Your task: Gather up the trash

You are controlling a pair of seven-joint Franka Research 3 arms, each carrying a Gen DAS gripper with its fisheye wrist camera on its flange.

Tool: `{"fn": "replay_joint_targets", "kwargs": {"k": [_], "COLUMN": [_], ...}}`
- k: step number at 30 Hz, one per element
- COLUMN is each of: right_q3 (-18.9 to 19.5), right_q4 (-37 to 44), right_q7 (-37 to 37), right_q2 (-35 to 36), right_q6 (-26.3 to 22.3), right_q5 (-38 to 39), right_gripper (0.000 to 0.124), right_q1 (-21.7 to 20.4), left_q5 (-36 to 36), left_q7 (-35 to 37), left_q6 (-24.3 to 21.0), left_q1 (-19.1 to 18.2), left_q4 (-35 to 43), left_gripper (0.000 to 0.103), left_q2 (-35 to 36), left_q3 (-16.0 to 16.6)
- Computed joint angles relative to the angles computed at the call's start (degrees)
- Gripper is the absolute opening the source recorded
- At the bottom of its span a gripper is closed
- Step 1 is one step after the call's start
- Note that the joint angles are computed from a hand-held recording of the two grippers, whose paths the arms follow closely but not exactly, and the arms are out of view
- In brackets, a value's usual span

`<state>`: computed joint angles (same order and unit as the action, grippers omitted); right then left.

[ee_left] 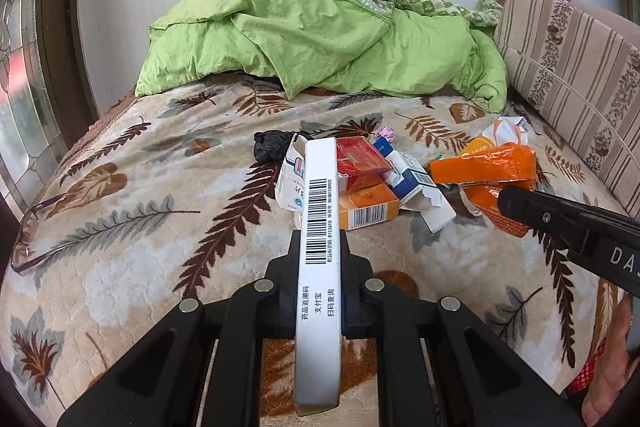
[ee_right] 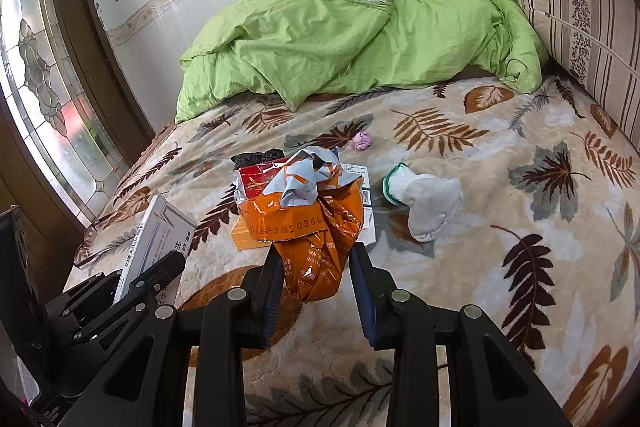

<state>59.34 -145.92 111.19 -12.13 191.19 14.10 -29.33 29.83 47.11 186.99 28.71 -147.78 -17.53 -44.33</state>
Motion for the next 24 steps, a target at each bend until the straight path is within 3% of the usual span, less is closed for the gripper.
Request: {"fn": "replay_joint_targets", "kwargs": {"k": [18, 24], "right_q3": [-1.74, -1.61], "right_q4": [-0.48, -0.47], "right_q7": [0.23, 0.55], "right_q2": [-1.02, -1.11], "right_q6": [-0.19, -0.22], "right_q5": [0.1, -0.17], "right_gripper": [0.035, 0.035], "right_q1": [1.92, 1.8], "left_q5": [0.89, 2.0], "left_q7": [-1.63, -4.04], "left_q6": [-0.73, -1.92], "left_q1": [2.14, 4.41], "left_q4": [-0.4, -0.08], "left_gripper": [0.012, 0.013], "left_q2": [-1.57, -2.62], "left_q3": [-1.12, -3.0]}}
